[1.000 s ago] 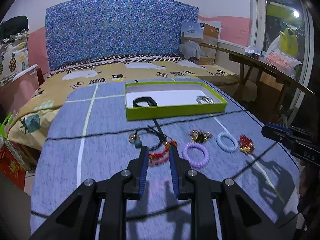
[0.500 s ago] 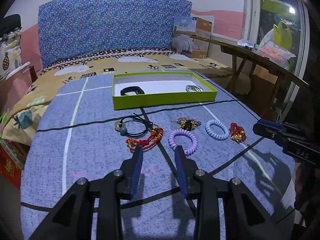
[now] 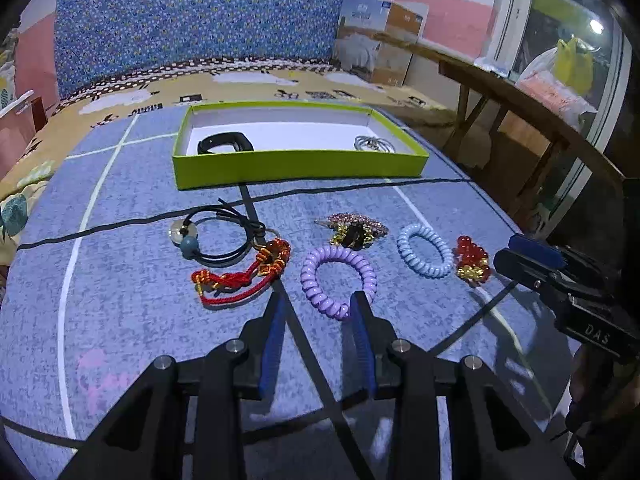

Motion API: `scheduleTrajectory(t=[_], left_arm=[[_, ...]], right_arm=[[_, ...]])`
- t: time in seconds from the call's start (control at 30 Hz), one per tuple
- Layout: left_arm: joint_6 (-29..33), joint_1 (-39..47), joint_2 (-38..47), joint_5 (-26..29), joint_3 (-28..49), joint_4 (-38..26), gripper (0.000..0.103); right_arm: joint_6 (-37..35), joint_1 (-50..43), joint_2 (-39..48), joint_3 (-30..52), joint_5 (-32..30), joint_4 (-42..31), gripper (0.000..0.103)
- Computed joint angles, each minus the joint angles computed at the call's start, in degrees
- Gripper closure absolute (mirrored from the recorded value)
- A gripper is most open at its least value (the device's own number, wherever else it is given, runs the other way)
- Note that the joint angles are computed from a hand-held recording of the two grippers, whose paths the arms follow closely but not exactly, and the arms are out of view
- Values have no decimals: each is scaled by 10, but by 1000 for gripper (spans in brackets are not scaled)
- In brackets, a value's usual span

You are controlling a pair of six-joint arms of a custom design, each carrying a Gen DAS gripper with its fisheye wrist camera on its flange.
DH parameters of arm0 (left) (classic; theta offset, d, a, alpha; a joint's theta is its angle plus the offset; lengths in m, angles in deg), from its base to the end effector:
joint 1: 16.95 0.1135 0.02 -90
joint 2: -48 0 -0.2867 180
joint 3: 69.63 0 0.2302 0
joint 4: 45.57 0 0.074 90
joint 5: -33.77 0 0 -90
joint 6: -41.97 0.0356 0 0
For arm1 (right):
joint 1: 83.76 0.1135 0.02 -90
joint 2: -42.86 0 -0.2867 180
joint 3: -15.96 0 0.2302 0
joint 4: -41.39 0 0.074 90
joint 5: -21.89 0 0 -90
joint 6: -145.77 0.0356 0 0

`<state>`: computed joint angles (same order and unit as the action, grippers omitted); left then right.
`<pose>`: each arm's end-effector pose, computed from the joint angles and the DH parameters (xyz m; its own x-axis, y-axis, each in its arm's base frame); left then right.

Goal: Organize jewelry
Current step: 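Grasp the lavender coil hair tie with the left gripper while the right grasps the red bead bracelet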

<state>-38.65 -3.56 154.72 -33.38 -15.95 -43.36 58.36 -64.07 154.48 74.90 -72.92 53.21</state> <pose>0.3032 0.0580 0.1213 -0.7400 -0.0218 -0.6722 0.1478 0.9698 -0.1941 0.3266 0.1201 0.1253 -0.6332 -0.1788 -0.7531 -0.3672 0.9259 0.0890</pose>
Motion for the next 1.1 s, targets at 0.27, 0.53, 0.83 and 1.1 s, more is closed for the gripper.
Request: scheduleTrajectory(t=[0.27, 0.53, 0.83, 1.1], left_arm=[[-11, -27, 25, -49, 40, -34, 68], [-19, -41, 35, -78, 56, -40, 68], [-8, -65, 32, -126, 51, -28, 77], [6, -60, 23, -108, 37, -26, 92]], right_arm=[[-7, -6, 38, 48, -3, -46, 53], [-5, -7, 62, 87, -8, -89, 53], [-11, 5, 73, 112, 24, -127, 56], [-5, -3, 64, 97, 22, -118, 73]])
